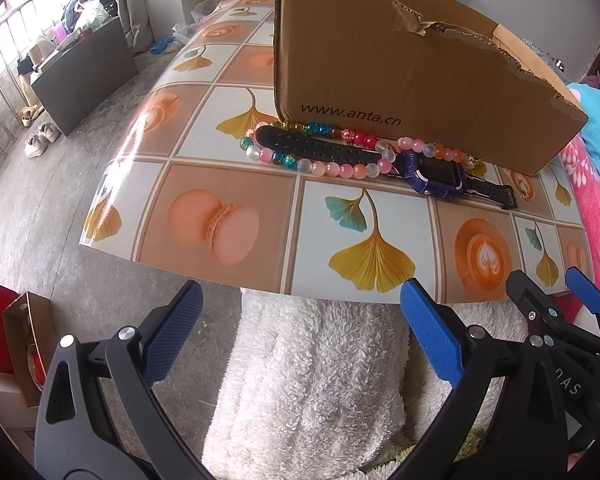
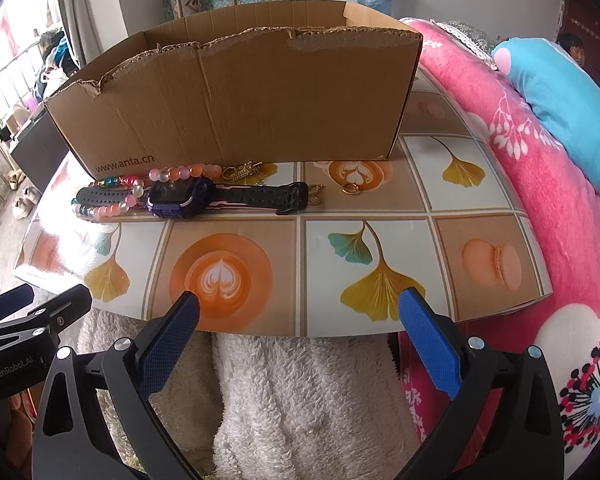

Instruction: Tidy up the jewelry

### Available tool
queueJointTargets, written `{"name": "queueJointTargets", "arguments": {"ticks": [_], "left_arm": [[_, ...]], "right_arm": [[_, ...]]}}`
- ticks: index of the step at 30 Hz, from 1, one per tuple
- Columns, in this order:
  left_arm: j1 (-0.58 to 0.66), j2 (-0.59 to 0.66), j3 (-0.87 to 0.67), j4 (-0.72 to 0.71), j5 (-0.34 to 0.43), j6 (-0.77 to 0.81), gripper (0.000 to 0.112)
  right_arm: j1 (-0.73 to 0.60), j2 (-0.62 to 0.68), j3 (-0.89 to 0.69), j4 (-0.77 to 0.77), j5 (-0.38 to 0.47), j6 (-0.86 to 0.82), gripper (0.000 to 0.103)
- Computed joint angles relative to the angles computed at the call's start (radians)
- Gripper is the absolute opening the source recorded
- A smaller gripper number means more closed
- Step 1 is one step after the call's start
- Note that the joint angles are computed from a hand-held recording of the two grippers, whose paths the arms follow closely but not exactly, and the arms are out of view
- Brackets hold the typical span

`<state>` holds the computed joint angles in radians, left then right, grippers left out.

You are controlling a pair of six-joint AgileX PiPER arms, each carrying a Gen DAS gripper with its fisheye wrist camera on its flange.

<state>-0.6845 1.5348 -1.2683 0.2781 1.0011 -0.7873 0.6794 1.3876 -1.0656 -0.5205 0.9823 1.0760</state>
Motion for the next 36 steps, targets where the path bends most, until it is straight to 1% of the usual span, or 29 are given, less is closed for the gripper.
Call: {"name": "queueJointTargets", "arguments": {"ticks": [18,22,30,36], "left_arm": [[0.002,0.001,0.0,-0.003,-0.001,0.004,0.096],[0.009,-0.01,0.016,-0.008,-0.019,0.01,0.096],[0.055,-0.016,0.035,-0.051,-0.057,0.079,0.096],[0.084,0.022,-0.013,-0.082,-0.048,0.138,0.096]], "right_arm": [[0.002,0.008,-0.009,-0.001,0.007,0.001,0.097],[0.007,0.015,-0.018,-0.011,0.021,0.005,0.097],[0.036,0.042,-0.053,-0.036,0.063,0.034,0.097],[0.031,0.061,-0.074,-0.035,0.083,0.04,0.097]]}}
